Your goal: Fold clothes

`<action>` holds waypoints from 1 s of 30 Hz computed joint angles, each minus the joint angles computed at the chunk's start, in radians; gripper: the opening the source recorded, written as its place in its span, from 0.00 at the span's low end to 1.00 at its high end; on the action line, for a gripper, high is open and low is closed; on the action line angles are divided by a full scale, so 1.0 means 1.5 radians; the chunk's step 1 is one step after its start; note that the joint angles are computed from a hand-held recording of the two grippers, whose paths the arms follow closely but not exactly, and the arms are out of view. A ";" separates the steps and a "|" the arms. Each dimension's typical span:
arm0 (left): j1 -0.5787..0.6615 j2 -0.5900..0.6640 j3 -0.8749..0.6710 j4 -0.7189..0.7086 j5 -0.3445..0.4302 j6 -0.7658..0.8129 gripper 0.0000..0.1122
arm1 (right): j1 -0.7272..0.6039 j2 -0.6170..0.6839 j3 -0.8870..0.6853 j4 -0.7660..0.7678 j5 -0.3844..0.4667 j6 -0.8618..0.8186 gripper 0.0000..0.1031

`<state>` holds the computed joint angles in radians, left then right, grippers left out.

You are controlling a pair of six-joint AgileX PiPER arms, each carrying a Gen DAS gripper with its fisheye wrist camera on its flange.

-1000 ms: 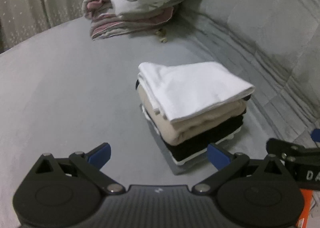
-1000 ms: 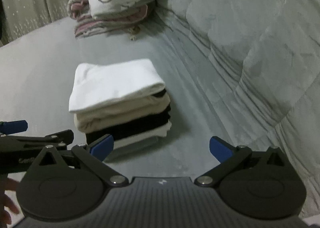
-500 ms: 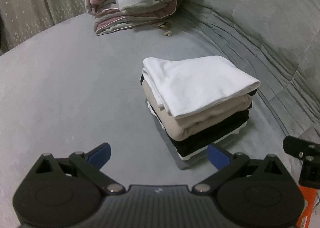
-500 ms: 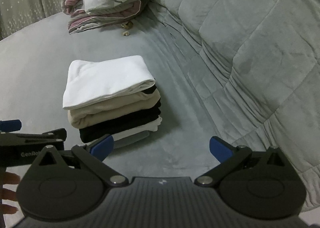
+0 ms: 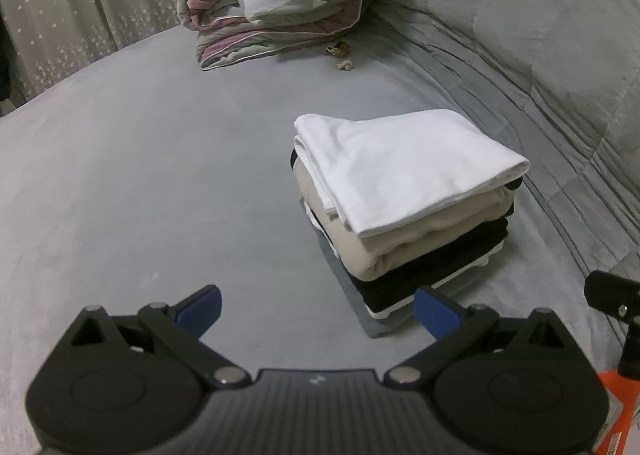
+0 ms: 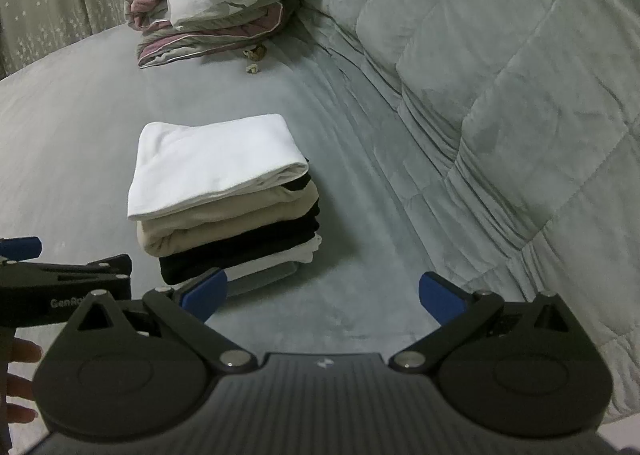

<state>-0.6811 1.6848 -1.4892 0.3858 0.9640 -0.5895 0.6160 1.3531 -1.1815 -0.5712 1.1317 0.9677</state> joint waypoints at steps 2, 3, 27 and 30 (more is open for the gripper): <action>-0.002 -0.001 0.001 0.001 0.002 0.002 0.91 | 0.003 -0.001 -0.002 -0.002 0.003 -0.001 1.00; -0.004 -0.002 0.000 0.001 0.003 0.003 0.91 | 0.005 -0.001 -0.003 -0.005 0.005 0.000 1.00; -0.016 -0.004 -0.015 -0.004 0.026 0.018 0.91 | 0.027 0.000 -0.031 -0.020 0.041 0.001 1.00; -0.016 -0.003 -0.016 -0.006 0.027 0.020 0.91 | 0.028 0.002 -0.035 -0.019 0.043 -0.003 1.00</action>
<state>-0.7049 1.6802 -1.5131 0.3775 1.0052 -0.5592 0.6576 1.3554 -1.2333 -0.6003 1.1956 0.9638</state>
